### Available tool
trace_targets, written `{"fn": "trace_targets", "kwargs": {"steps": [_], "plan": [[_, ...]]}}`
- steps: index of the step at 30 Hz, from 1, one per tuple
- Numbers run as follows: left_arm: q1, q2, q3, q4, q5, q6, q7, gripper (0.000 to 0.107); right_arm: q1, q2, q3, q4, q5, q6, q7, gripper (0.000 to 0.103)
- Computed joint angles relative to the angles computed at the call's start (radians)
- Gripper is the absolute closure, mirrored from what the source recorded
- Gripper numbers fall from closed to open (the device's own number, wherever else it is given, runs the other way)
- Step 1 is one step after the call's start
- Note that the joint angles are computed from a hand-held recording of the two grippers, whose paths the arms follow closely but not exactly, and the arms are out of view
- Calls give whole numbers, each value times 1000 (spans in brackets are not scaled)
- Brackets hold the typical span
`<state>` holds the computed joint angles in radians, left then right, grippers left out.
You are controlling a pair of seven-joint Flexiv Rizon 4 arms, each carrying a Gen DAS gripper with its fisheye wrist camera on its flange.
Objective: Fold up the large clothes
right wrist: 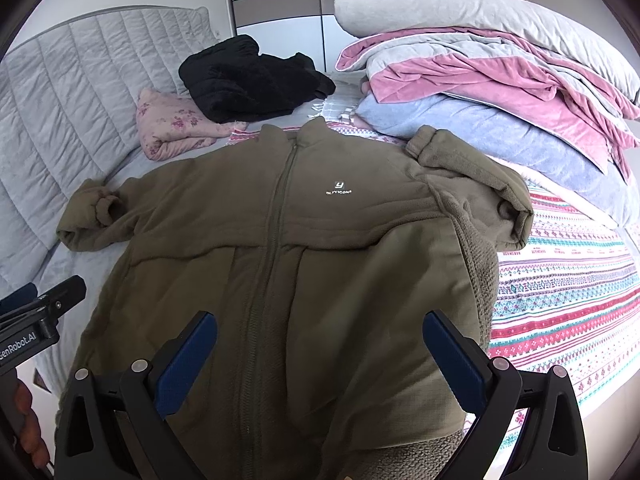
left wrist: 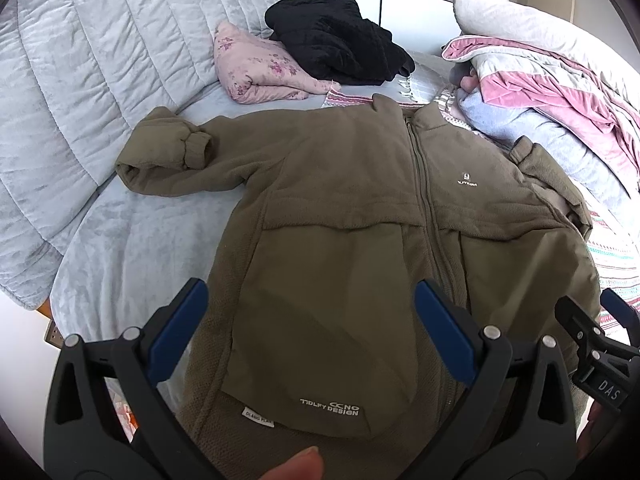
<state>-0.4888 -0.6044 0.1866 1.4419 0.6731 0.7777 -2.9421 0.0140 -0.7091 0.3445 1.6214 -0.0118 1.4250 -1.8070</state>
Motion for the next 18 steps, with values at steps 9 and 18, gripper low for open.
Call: {"fn": "trace_targets", "kwargs": {"steps": [9,18], "plan": [[2,4,-1,5,2,0,-2,4,-3,-1,3,-3,3,-3,-6,0],[1,2,-2,2,4,-4,-2,4,-1,-1,1,-2,5,1,-8,0]]}}
